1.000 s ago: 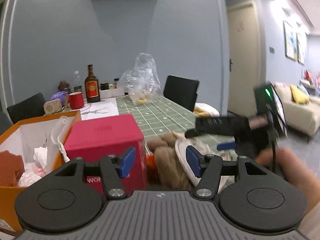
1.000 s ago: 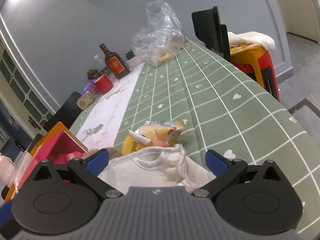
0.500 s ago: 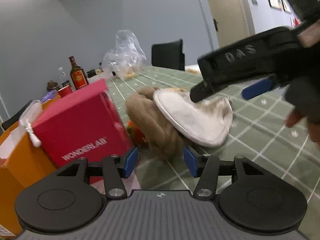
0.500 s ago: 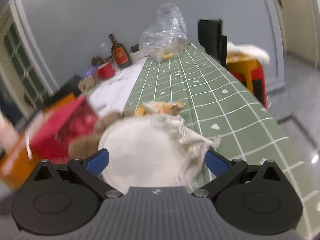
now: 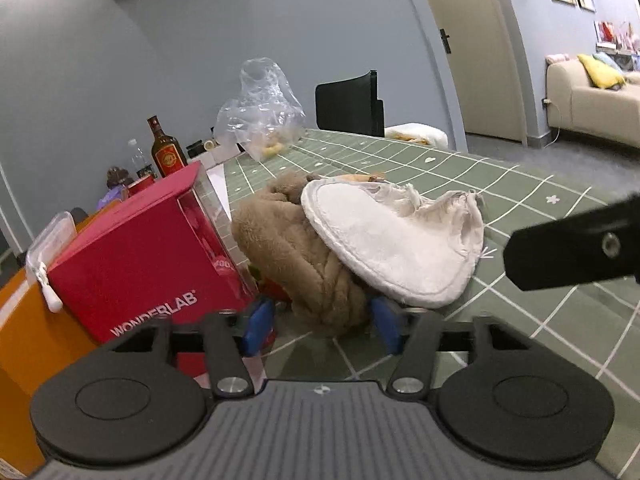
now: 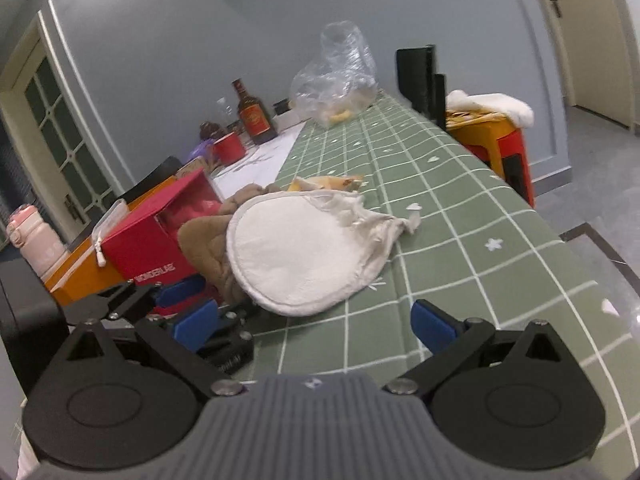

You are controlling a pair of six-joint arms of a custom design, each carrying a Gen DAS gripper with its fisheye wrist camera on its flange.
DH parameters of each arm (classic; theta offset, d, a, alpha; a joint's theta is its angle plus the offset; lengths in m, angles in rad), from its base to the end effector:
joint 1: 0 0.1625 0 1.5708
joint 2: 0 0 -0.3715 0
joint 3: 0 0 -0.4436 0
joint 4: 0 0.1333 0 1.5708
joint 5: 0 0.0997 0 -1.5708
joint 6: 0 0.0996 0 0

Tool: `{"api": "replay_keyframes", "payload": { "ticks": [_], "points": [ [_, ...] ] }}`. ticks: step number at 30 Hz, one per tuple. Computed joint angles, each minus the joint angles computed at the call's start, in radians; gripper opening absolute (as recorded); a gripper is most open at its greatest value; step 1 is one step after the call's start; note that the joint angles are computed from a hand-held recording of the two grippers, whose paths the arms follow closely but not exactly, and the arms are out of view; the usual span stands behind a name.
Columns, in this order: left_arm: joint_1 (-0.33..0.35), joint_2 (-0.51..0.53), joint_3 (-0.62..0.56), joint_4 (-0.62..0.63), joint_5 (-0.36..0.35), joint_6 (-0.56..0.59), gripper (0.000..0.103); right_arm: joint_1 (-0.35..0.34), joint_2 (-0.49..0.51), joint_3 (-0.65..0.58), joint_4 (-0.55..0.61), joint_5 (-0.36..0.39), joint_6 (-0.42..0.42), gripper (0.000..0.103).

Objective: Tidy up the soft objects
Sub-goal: 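Grasp the edge of the white round pad with the right gripper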

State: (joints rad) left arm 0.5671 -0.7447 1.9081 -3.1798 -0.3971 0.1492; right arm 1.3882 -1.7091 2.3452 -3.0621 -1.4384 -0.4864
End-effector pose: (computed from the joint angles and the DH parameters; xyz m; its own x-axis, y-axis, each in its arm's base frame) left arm -0.3476 -0.4883 0.0152 -0.4238 0.1835 -0.8870 0.8334 0.4626 -0.3025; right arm 0.0631 -0.4647 0.2774 -0.9334 -0.2291 0.2762 -0.3588 0.6087 -0.7077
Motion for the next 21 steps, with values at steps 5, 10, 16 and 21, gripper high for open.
{"api": "replay_keyframes", "payload": {
  "ticks": [5,10,16,21],
  "points": [
    [-0.001,-0.084,0.038,0.26,-0.008,-0.282,0.008,-0.003,0.009,0.025,-0.064,-0.031,0.011,0.1],
    [-0.042,-0.183,0.134,0.39,-0.007,-0.46,0.001,0.003,0.019,0.018,-0.081,-0.076,-0.003,0.1],
    [-0.069,-0.313,0.24,0.496,-0.043,-0.61,0.0,0.064,0.061,0.017,-0.116,-0.171,-0.076,0.1],
    [-0.073,-0.353,0.294,0.378,-0.045,-0.54,0.007,0.154,0.158,0.021,-0.235,-0.301,-0.264,0.1]
  ]
}}
